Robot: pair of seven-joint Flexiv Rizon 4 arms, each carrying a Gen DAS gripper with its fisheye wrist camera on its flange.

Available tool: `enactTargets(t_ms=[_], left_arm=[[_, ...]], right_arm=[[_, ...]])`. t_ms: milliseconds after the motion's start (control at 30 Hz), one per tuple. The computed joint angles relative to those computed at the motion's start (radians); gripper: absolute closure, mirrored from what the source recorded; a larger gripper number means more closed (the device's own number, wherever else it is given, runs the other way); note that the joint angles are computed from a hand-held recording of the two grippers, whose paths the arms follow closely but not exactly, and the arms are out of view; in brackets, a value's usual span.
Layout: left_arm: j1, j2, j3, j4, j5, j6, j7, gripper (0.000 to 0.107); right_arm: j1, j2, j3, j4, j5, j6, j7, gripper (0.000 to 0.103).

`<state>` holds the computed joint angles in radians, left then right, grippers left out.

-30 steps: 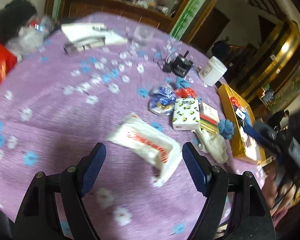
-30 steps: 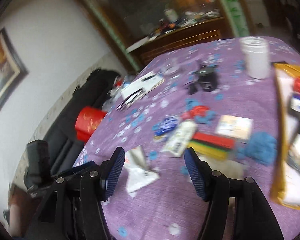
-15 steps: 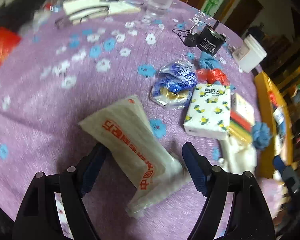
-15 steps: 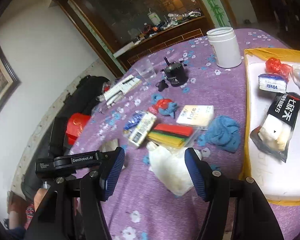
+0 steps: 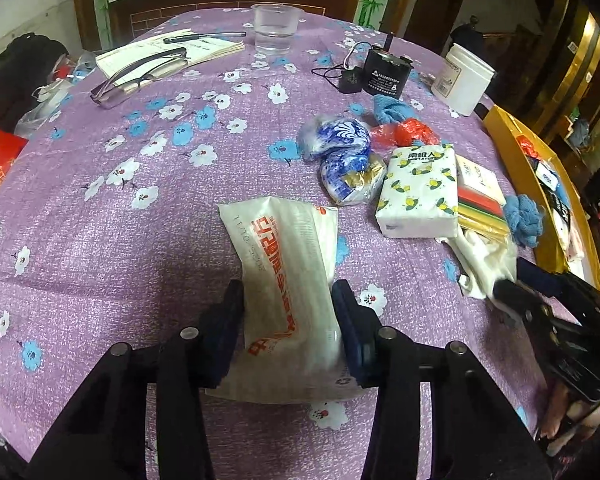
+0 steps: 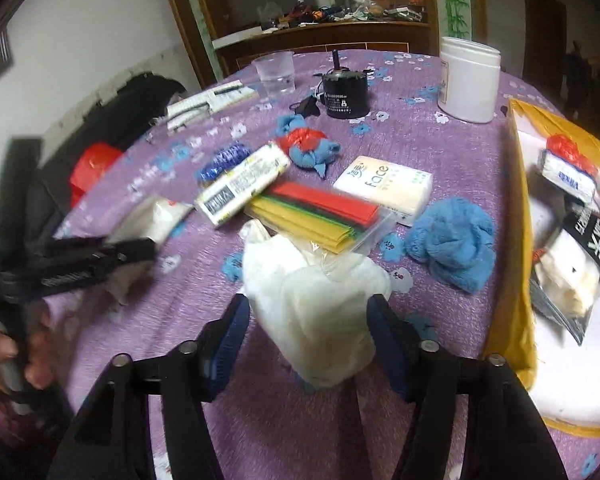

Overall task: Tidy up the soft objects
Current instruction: 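Grasp the white red-lettered packet with the left tool while the right grasps the white cloth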

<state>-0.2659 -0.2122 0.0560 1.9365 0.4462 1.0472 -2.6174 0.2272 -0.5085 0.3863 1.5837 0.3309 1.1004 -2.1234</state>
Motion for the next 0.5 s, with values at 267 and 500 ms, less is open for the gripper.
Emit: enactTargets(t_ms=[267,500], left_arm=[[0.023,0.041,-0.008,0.082,-0.036,0.1,0.045,0.065],[0.036,0.054,-0.008,0.104,-0.042,0.114,0.082,0.065]], right_arm=[[-0.036,0.032,0.028,0.031,0.032,-0.002,-0.021,0.098],[-0.08,0.088,0.065,0.03,0.189,-0.116,-0.153,0.092]])
